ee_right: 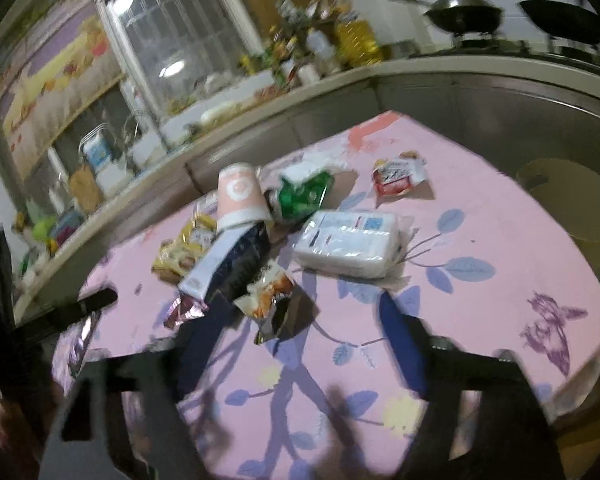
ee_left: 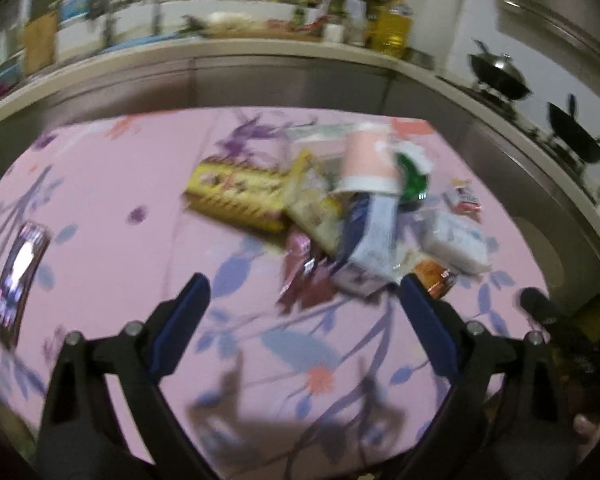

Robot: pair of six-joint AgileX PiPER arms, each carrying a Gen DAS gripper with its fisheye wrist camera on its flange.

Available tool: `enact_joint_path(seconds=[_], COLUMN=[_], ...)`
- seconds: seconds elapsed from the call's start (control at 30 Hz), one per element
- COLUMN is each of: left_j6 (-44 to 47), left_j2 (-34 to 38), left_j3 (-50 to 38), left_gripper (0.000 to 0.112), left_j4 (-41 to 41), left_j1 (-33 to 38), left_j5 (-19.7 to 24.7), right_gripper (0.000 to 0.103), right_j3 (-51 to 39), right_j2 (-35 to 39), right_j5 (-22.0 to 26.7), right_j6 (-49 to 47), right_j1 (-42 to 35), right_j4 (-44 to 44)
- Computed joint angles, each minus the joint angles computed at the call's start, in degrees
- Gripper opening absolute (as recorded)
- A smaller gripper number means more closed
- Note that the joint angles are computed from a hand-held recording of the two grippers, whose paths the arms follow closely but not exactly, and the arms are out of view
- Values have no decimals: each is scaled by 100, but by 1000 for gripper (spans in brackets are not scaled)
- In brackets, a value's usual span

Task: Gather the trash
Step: 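Grasp the white milk carton with the left tool while the right tool grasps the white tissue pack, then carry the milk carton and tissue pack with both tools over the beige bin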

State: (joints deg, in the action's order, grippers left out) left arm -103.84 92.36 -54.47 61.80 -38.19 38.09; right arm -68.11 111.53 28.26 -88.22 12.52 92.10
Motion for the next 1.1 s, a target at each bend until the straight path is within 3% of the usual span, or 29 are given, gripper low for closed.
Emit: enact_joint_path(seconds=[0.1, 0.2, 0.27, 0.33, 0.4, 0.43, 0.5, 0.63, 0.7, 0.77, 0.87, 1.1], left_j6=[940, 1935, 2761, 3591, 4311, 4614, 5073, 5160, 5128, 4991, 4723, 4394], left_j2=[619, 1211, 1747, 2104, 2405, 2533, 2705, 2480, 2232, 1828, 1188, -70], left_j3=[-709, -1393, -2023, -2497, -2917, -3091, -3314, -3006, -2698, -2201, -1456, -277], left_gripper=[88, 82, 80, 71, 65, 58, 53, 51, 51, 51, 51, 49], left_j4=[-121, -557, -1072, -1725, -2354, -2648, -3179, -3451, -3498, -3488, -3394, -3559], left_j1=[166, 385, 587, 794, 960, 1047, 1212, 1325, 1322, 1237, 1173, 1164], left_j5=[-196, -280, -208, -234, -182, -156, -137, -398, -522, -672, -910, -1466], right_gripper=[51, 50, 50, 53, 68, 82, 88, 89, 89, 72, 64, 61], right_j3=[-457, -1009, -1597, -2178, -2957, -3324, -3687, -5487, -5886, -5571, -4994, -3944], right_j2=[268, 551, 868, 1222, 1679, 1908, 2149, 3125, 3336, 3158, 2858, 2282], right_j5=[-214, -466, -386, -178, 276, 532, 513, 1502, 1775, 1733, 1558, 1816], right_j6=[432, 724, 1326, 1650, 1973, 1946, 1764, 2663, 2750, 2233, 1645, 831], right_j1=[47, 8, -58, -103, -164, -208, -184, -179, -191, -225, -248, -570], right_j4=[-682, -1277, -2066, -2698, -3382, -3540, -3663, -4860, -4952, -4670, -4299, -3018])
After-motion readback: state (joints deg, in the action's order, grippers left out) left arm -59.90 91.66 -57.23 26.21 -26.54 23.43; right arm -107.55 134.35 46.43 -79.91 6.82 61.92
